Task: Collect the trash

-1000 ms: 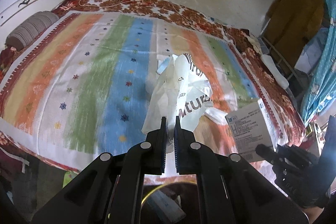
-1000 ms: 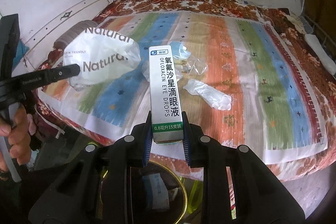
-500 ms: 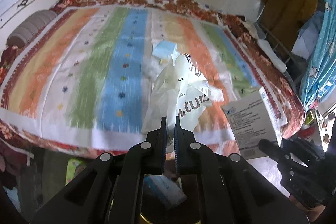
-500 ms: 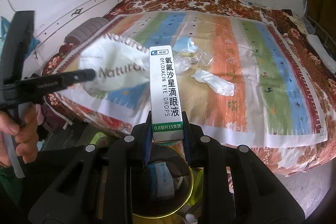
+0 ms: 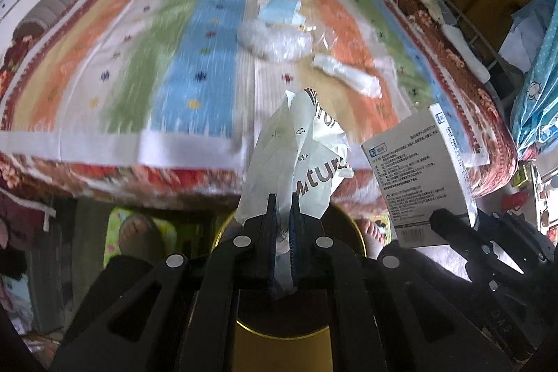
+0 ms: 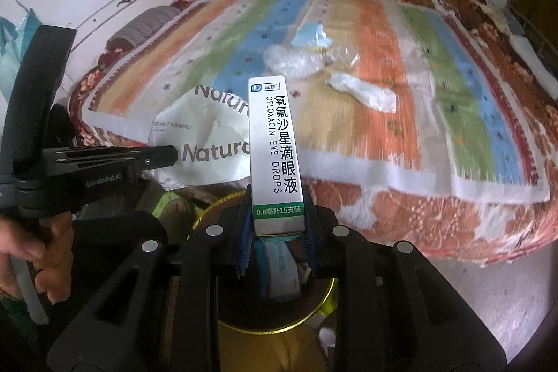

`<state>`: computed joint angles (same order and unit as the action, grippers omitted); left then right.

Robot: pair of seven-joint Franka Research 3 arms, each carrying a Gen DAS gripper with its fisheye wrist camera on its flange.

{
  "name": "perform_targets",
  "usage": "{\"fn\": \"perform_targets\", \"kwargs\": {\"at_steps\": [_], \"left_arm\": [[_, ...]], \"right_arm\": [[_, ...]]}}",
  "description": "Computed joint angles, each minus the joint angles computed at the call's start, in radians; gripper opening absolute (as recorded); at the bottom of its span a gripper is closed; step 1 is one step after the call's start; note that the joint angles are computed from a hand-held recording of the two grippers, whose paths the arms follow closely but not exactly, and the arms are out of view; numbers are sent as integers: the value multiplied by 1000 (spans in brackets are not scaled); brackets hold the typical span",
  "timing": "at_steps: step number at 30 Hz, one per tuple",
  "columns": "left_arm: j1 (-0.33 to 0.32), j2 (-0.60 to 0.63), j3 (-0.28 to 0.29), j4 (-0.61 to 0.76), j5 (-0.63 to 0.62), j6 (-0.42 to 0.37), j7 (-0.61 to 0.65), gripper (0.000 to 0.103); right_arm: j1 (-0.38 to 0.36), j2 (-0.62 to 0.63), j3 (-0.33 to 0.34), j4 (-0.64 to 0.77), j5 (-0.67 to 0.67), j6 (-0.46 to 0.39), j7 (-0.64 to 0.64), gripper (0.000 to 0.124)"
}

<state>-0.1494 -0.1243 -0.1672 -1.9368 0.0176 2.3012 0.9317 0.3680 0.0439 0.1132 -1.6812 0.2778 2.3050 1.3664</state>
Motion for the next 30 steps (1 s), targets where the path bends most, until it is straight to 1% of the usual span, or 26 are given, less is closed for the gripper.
{"fn": "perform_targets", "kwargs": {"at_steps": [6, 13, 19, 22, 25, 26, 27, 28, 29, 30], "left_arm": [[-3, -1, 2, -12, -45, -36, -18, 5], [-10, 9, 2, -27, -108, -76, -30, 5], [-14, 28, -6, -22, -93, -105, -50, 6], [-15, 38, -8, -21, -101, -120, -53, 6], [-14, 40, -5, -19, -113, -124, -48, 8], [-14, 39, -3, -21, -127, -118, -42, 10], [-13, 40, -4, -19, -129, -119, -42, 19], [-12, 39, 0, -20, -152, -113, -32, 26], [-10, 36, 3, -25, -169, -106, -29, 38], [-10, 37, 2, -24, -170, -104, -31, 40]], "right_arm": [[3, -6, 0, -31, -39, -47, 55, 23], [7, 14, 0, -33, -70, -123, 106, 23], [7, 35, -5, -26, -83, -162, 158, 23], [6, 45, -5, -18, -75, -183, 163, 23], [4, 56, -7, -8, -69, -205, 174, 24], [3, 62, -7, 0, -61, -221, 174, 25], [0, 67, -7, 6, -47, -234, 169, 26], [0, 68, -7, 5, -41, -236, 170, 34], [0, 67, -7, 3, -40, -233, 172, 41], [1, 66, -7, 1, -41, -229, 171, 41]]}}
